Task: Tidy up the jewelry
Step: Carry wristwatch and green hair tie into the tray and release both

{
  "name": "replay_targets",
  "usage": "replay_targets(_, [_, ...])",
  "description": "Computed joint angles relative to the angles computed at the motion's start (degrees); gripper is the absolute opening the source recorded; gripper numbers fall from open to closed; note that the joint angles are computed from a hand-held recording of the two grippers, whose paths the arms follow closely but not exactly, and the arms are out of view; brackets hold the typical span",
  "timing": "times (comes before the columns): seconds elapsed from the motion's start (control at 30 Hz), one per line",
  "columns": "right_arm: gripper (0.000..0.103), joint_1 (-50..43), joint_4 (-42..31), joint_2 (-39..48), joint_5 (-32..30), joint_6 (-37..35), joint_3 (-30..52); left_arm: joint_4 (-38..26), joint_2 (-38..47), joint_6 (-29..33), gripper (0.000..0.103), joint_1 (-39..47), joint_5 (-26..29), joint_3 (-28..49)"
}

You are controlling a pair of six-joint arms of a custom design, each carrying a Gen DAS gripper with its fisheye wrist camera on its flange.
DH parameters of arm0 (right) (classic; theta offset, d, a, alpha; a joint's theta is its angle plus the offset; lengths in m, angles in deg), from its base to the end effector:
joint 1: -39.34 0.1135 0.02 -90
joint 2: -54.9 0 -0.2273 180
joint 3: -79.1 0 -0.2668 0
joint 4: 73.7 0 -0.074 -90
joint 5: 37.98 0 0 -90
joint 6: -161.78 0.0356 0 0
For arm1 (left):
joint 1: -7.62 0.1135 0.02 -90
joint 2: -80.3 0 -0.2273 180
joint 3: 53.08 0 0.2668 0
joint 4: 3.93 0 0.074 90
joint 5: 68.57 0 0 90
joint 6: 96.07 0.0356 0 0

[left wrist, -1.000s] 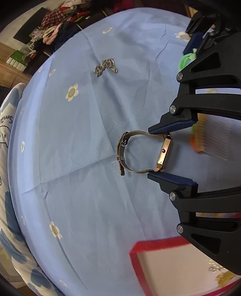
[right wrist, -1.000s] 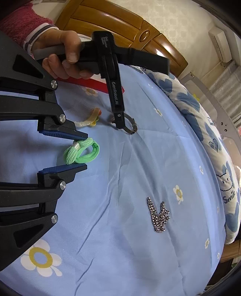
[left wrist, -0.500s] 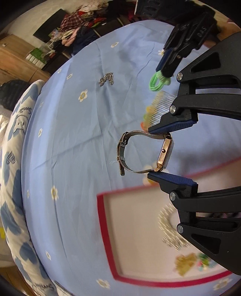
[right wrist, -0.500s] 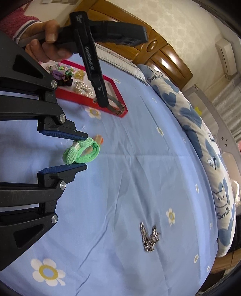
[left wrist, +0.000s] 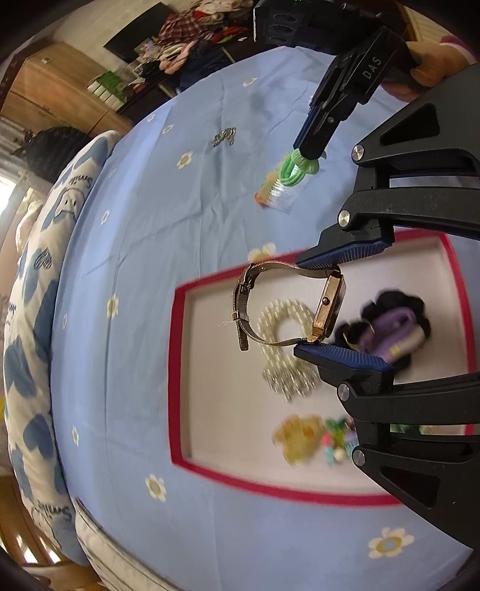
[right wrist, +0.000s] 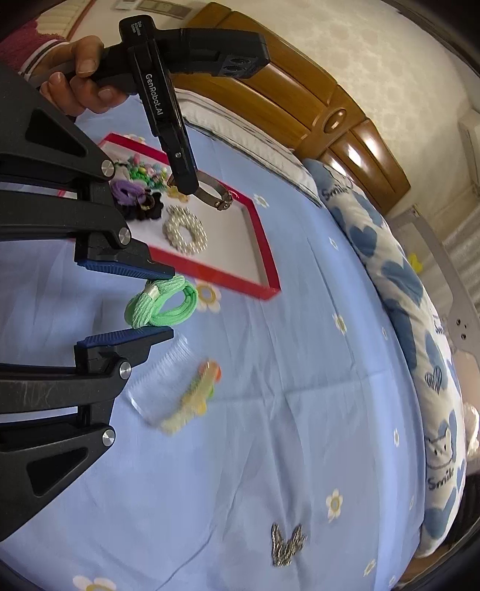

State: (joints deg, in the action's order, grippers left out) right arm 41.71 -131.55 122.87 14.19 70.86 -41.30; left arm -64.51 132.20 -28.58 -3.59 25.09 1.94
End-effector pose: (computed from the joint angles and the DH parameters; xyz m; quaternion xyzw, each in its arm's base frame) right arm 0.2388 0.0317 0.1919 -0.0933 0.9234 0.3197 0.1909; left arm 0.2007 -0.0421 0.2146 -0.0856 0.9557 -0.1106 0.2591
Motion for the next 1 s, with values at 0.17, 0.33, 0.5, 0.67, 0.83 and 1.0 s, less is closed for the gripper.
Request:
replay_targets(0.17, [0.026, 5.6, 1.6, -1.2, 1.1, 3.5, -0.6, -3.1, -5.7, 1.5, 0.04, 4.5, 1.3, -2.7])
replay_targets(0.33, [0.026, 10.7, 3.2, -1.2, 2.0, 6.5, -0.3, -5.3, -9.3, 3.3, 0.04, 8.0, 2.3, -4.9])
replay_targets(0.5, [0.026, 16.4, 6.3, 1.4, 3.5, 9.3, 1.0, -6.7, -10.8, 6.3, 0.04, 11.7, 2.6, -6.0])
replay_targets(0.67, [0.026, 20.8, 9.3, 6.4, 5.1, 11.1, 3.4, -6.7, -10.0, 9.1, 0.04, 15.4, 3.2, -6.6])
replay_targets(0.83, [0.027, 23.4, 11.4, 10.4, 6.4, 12.0, 5.1, -5.3, -7.7, 11.3, 0.04, 17.6, 3.3, -7.6])
replay_targets(1.0, [0.027, 25.8, 12.9, 14.8, 7.8, 12.4, 7.4, -3.7, -5.7, 12.1, 0.04, 18.5, 3.5, -8.3])
